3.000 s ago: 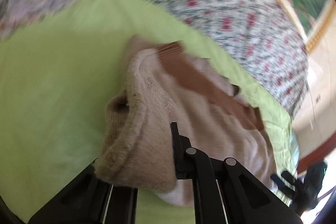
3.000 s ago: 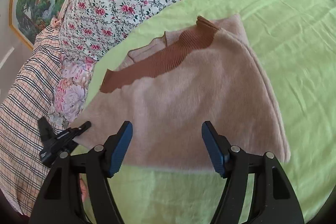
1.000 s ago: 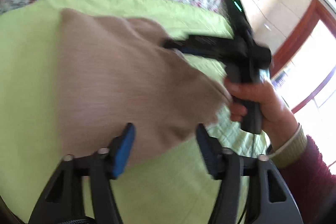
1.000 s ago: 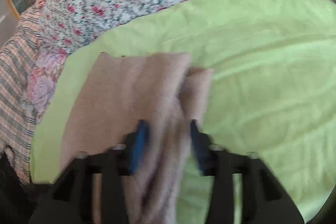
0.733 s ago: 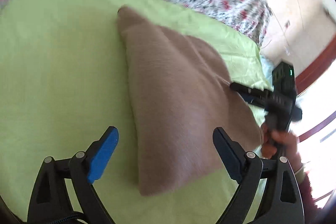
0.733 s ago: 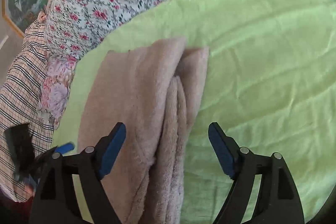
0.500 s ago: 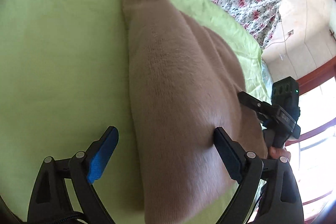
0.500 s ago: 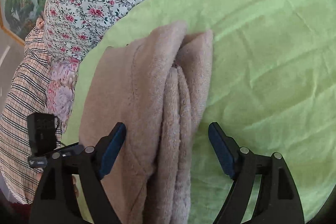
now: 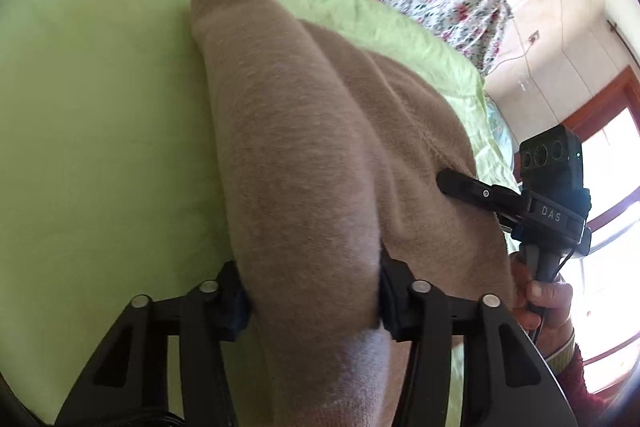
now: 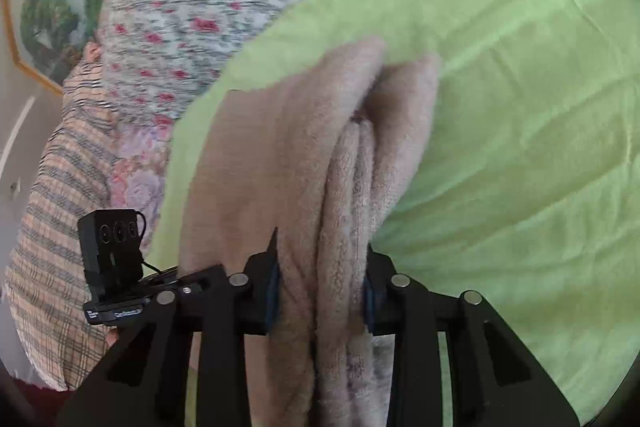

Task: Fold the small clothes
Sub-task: 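Lay the folded side down and open both grippers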

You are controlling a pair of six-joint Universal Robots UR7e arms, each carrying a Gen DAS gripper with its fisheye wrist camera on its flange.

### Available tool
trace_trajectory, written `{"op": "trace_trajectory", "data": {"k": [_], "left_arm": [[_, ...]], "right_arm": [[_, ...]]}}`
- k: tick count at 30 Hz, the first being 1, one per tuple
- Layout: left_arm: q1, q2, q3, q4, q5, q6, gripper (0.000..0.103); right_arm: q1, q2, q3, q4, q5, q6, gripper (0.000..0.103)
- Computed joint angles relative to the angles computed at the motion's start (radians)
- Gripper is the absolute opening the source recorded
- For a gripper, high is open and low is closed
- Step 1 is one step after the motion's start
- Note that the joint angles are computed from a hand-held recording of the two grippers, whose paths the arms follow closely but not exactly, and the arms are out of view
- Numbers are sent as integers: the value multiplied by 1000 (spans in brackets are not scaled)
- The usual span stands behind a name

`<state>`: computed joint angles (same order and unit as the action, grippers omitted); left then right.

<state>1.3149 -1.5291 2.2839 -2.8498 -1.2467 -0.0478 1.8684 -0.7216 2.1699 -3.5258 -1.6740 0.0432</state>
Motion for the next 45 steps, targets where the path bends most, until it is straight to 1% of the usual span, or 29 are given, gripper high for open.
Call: {"op": "trace_trajectory", "data": {"k": [2,5,9,10,11,12,14,16,17,18,19,20,21,23,26,28,30,32,33,34,35,36,37,38,39,40,41,43,45], "left_arm": [[-22,-92,49,28,25,-2,49],[-63,-279,128,112,85,-15,49],[-108,-546,196,317,176,-62,49],[-123,-629,213,390,206,-85,49],[-137,-670,220,429,226,-105,49],[-144,-737,236,480,242,-121,49],[-135,-806,257,530,250,-130,50],[-78,-815,281,522,241,-117,53],[-46,-827,287,517,229,-94,58],[-12,-843,300,494,209,-60,61],[8,-851,309,467,180,-39,66],[21,-853,309,456,157,-28,72],[35,-859,306,451,136,-15,74],[49,-870,299,428,125,-3,80],[126,-808,268,345,72,21,80],[169,-768,243,304,38,21,80],[170,-731,222,273,66,7,80],[144,-702,214,254,120,-8,80],[123,-685,214,244,151,-20,80],[119,-674,209,243,170,-23,80],[112,-665,207,245,191,-30,77],[106,-669,206,254,211,-27,73],[79,-672,211,261,248,-27,66],[62,-677,217,264,270,-27,64],[46,-684,224,270,298,-24,63],[28,-677,231,273,331,-26,63],[24,-676,236,281,341,-24,63],[10,-627,242,271,372,-24,63],[-17,-634,256,277,406,-29,63]], "right_arm": [[39,23,3,-22,16,6,32],[88,93,-9,-58,62,21,32],[151,211,-63,-74,103,33,32],[164,244,-82,-76,119,42,32],[170,269,-93,-80,131,50,32],[175,289,-101,-82,138,55,32],[188,333,-120,-77,133,71,32],[207,359,-138,-58,78,85,33],[218,370,-142,-58,35,93,33],[218,374,-138,-71,33,104,35],[214,374,-130,-86,37,117,36],[219,366,-124,-82,19,131,39],[228,357,-122,-71,-3,138,41],[249,336,-113,-57,-50,146,43],[284,312,-112,-80,-140,155,50],[289,305,-126,-106,-158,152,50],[287,307,-162,-85,-152,148,50],[278,325,-228,-23,-145,149,50],[270,333,-253,10,-135,151,48],[261,340,-275,41,-123,153,42],[258,348,-295,64,-122,155,15],[270,347,-297,45,-142,145,10],[280,342,-283,-16,-134,121,9],[283,336,-264,-58,-126,107,9],[295,330,-246,-96,-148,98,9],[303,327,-239,-103,-175,98,9],[301,324,-235,-90,-199,99,9],[287,333,-245,-26,-255,123,9],[251,341,-241,-2,-217,147,11]]}}
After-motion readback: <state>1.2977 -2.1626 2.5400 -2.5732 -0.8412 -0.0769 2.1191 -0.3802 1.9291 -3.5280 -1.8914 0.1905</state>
